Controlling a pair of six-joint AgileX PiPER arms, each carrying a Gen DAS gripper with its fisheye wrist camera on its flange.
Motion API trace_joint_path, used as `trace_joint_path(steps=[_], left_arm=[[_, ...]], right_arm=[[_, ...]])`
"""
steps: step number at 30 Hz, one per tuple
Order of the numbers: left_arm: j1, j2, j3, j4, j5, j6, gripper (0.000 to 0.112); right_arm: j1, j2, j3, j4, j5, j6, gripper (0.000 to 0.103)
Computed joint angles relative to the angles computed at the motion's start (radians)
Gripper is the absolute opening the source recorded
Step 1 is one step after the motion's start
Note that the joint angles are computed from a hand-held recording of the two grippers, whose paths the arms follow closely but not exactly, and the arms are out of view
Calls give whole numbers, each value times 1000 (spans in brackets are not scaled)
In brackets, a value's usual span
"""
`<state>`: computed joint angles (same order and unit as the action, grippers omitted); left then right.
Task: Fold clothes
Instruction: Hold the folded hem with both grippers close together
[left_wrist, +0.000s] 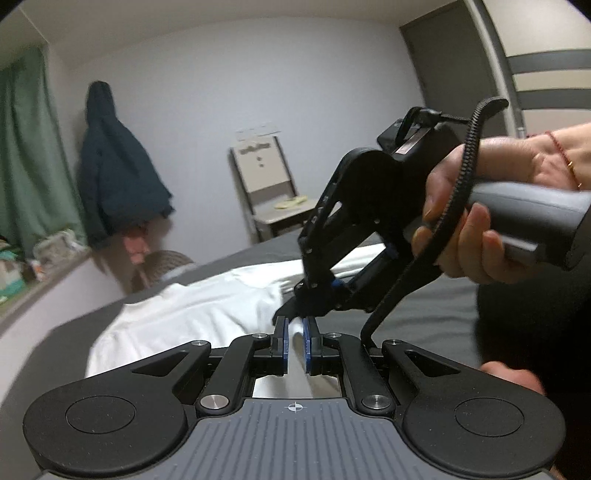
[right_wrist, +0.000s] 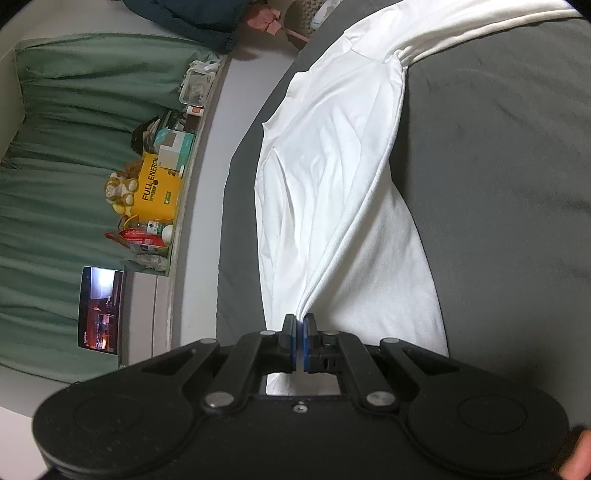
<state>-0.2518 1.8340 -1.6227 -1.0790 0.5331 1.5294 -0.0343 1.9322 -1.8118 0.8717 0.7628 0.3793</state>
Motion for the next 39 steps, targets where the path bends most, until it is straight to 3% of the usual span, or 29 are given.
trace_joint_path(steps=[5, 10, 14, 19, 26, 31, 39], left_arm=[[-17, 17, -32, 109, 13, -63, 8], [-36, 0, -5, 104, -35, -129, 8], [-36, -18, 17, 106, -30, -156, 8], [-10, 22, -42, 138, 59, -284, 8], [5, 75, -96, 159, 54, -378, 8], [4, 62, -46, 86, 15, -274, 8], [19, 62, -24, 77, 22, -305, 9]], right_arm=[[8, 6, -11, -8, -3, 7, 4], [9, 4, 6, 4, -21, 7, 4], [13, 8, 8, 12, -28, 10, 4], [18, 10, 12, 15, -29, 10, 4], [31, 11, 11, 5, -44, 33, 4], [29, 14, 17, 21, -51, 28, 4], [37, 29, 9, 18, -54, 46, 4]])
